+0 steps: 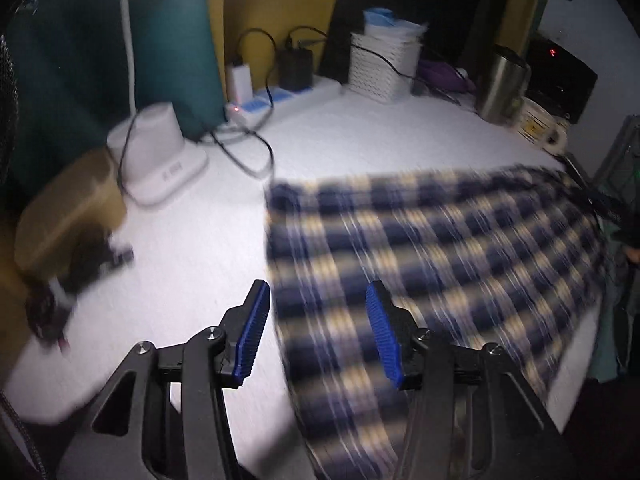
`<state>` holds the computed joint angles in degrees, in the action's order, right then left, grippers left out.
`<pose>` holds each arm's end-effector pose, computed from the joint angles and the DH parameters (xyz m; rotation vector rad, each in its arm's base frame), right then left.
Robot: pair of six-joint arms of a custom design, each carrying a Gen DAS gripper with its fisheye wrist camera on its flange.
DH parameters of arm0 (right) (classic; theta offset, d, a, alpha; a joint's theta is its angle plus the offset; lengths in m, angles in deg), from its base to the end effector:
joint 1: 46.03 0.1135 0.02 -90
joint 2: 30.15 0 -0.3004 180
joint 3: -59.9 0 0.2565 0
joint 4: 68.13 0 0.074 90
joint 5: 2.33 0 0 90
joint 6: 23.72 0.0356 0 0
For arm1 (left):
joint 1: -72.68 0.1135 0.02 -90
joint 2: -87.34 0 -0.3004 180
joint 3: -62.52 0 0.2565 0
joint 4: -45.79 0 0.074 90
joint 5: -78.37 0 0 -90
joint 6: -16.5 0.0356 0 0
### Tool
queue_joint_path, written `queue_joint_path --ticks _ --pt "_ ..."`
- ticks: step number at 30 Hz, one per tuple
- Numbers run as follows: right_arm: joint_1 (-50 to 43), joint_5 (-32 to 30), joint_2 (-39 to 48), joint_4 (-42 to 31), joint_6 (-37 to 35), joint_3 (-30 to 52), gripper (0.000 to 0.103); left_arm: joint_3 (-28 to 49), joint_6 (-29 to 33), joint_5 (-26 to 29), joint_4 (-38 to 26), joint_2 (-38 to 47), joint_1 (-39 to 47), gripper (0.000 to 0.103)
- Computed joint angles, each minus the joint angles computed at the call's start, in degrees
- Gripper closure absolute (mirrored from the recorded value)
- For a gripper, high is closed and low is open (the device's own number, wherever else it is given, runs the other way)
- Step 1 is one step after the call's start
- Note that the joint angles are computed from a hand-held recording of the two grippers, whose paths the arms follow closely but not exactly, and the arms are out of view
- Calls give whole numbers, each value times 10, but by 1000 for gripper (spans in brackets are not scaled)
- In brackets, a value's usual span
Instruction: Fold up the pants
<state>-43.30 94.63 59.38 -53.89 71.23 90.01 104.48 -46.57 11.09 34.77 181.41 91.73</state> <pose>0.2250 0.0064 0.1155 0.1046 2.3510 -0.0778 0.2381 0.0677 0.1154 0.2974 2.5365 -0.2338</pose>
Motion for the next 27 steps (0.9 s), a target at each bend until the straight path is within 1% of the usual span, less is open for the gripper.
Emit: queue_joint_path --ticks 3,6,9,15,17,18,24,26,27 --pt "38 13 -21 3 14 -18 34 -42 15 8 -8 -24 18 53" --pt "95 34 -26 6 32 -31 34 -82 34 18 -13 -45 55 53" --pt "153 54 -6 24 57 -39 34 -109 62 30 -20 -58 96 53" --pt "242 90 55 59 92 -47 34 -140 117 34 -17 -50 150 53" --pt "255 104 73 71 103 -54 34 -150 121 18 7 -38 155 53" --pt "256 105 78 74 107 -57 34 -158 131 26 15 -42 166 53" --pt "255 112 98 105 111 -79 34 -168 174 31 9 -50 217 53" --pt "254 117 95 108 115 -87 31 -171 196 42 3 -54 246 53" --pt "252 117 92 111 116 -91 31 -171 197 39 7 -53 250 53"
